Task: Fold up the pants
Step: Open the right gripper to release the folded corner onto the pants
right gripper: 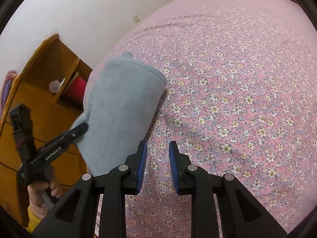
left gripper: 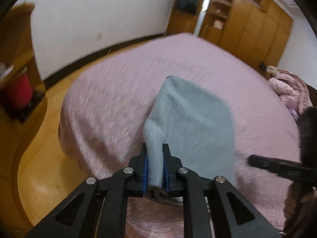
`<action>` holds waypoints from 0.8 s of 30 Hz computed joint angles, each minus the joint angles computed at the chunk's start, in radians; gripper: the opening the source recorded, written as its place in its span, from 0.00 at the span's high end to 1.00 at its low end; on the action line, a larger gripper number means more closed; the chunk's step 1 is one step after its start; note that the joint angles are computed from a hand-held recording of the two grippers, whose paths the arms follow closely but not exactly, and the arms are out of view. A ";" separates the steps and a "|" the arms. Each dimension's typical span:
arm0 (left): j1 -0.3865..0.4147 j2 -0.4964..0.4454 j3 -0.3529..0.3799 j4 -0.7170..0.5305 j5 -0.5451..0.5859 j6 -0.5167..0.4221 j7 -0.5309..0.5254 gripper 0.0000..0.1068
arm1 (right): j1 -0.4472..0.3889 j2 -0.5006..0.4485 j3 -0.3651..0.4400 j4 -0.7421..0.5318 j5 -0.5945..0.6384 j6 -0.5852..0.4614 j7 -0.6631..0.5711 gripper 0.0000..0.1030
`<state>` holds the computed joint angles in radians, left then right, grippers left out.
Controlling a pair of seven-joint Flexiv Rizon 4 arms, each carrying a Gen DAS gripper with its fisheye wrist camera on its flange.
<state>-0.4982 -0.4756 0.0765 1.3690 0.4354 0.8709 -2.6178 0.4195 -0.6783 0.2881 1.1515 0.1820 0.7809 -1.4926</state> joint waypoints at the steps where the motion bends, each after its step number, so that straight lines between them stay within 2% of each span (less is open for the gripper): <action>1: 0.020 -0.002 -0.016 0.022 -0.034 0.000 0.020 0.80 | 0.003 -0.001 -0.003 -0.002 -0.006 0.003 -0.004 0.77; 4: 0.014 0.007 -0.005 0.033 -0.035 -0.010 0.007 0.72 | 0.019 -0.013 -0.009 -0.026 -0.027 0.030 -0.014 0.77; 7: -0.018 0.031 0.019 0.007 0.032 -0.047 -0.018 0.70 | 0.028 -0.040 0.004 -0.081 -0.031 0.037 -0.046 0.77; 10: -0.010 0.048 0.010 -0.009 0.076 -0.030 -0.010 0.67 | 0.046 -0.054 0.008 -0.111 -0.038 0.047 -0.079 0.77; 13: 0.031 0.020 -0.021 -0.031 0.032 0.009 0.054 0.67 | 0.087 -0.086 -0.023 -0.150 -0.083 0.034 -0.068 0.77; 17: 0.087 -0.038 -0.061 -0.047 -0.099 0.046 0.185 0.67 | 0.114 -0.146 -0.041 -0.225 -0.123 -0.011 -0.060 0.75; 19: 0.078 -0.068 -0.046 -0.079 -0.120 0.000 0.225 0.67 | 0.113 -0.168 -0.036 -0.257 -0.120 -0.032 -0.067 0.74; 21: 0.058 -0.086 -0.017 -0.107 -0.110 -0.064 0.235 0.61 | 0.108 -0.176 -0.031 -0.269 -0.106 -0.037 -0.070 0.74; 24: 0.085 -0.059 -0.025 -0.028 -0.160 0.018 0.214 0.58 | 0.102 -0.170 -0.034 -0.269 -0.091 -0.048 -0.053 0.74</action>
<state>-0.4137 -0.5347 0.0517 1.3407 0.2757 0.8887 -2.4033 0.5218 -0.8483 0.2543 0.8821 0.0911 0.7331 -1.5454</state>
